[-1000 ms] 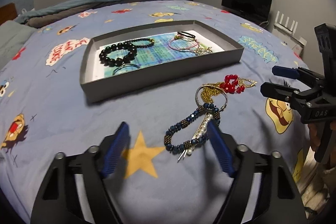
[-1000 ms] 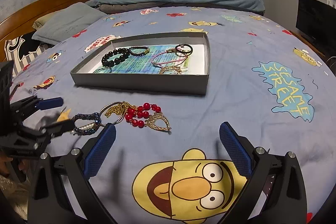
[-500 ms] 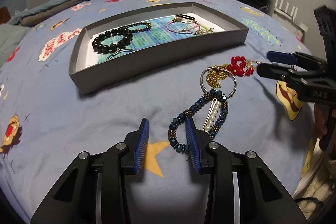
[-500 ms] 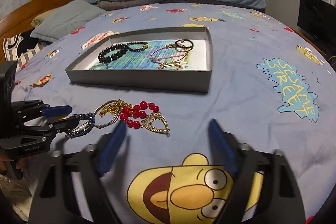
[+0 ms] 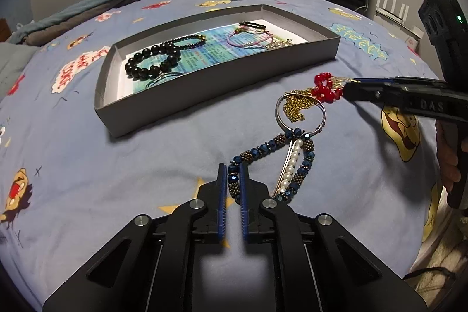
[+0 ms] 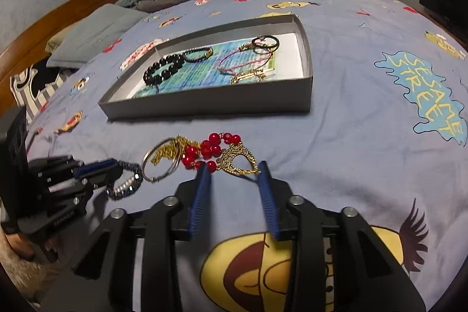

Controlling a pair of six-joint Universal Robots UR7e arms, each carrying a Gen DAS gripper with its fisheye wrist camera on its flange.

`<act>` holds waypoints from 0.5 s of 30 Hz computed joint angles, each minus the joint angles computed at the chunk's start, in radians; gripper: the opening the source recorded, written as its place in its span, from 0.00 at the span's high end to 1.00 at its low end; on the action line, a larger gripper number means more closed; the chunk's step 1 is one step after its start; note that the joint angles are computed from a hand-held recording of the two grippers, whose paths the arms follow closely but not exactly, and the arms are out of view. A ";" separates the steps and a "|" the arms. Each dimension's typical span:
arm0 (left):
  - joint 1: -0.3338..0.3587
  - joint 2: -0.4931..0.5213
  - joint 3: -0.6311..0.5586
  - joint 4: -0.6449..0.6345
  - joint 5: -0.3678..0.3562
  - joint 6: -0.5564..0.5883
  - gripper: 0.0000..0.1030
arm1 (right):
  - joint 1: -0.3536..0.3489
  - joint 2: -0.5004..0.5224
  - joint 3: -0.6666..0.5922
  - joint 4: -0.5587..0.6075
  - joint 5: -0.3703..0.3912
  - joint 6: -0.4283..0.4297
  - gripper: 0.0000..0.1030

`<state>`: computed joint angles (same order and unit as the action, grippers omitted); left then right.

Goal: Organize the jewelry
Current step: 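Grasp the blue beaded bracelet with the left tool while the right tool grasps the red bead bracelet, then carry both bracelets into the grey tray and open both tools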

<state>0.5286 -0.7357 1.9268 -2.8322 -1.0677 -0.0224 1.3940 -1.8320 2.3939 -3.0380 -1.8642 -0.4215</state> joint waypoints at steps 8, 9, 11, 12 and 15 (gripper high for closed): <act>0.000 -0.018 0.016 -0.038 -0.016 0.001 0.92 | 0.016 -0.003 0.002 -0.048 0.016 -0.017 0.99; -0.001 -0.021 0.018 -0.043 -0.016 0.002 0.92 | 0.018 -0.004 0.002 -0.050 0.014 -0.021 0.99; -0.005 -0.029 0.021 -0.055 -0.017 0.006 0.92 | 0.029 -0.004 0.007 -0.070 0.007 -0.038 0.99; -0.009 -0.033 0.024 -0.064 -0.012 0.010 0.92 | 0.033 -0.005 0.008 -0.077 0.004 -0.044 0.99; -0.014 -0.044 0.026 -0.076 -0.007 0.016 0.93 | 0.050 -0.012 0.008 -0.082 -0.001 -0.061 0.99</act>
<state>0.5144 -0.7799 1.9524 -2.9083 -1.0743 -0.0063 1.4439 -1.8440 2.4021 -3.1203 -1.8649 -0.4826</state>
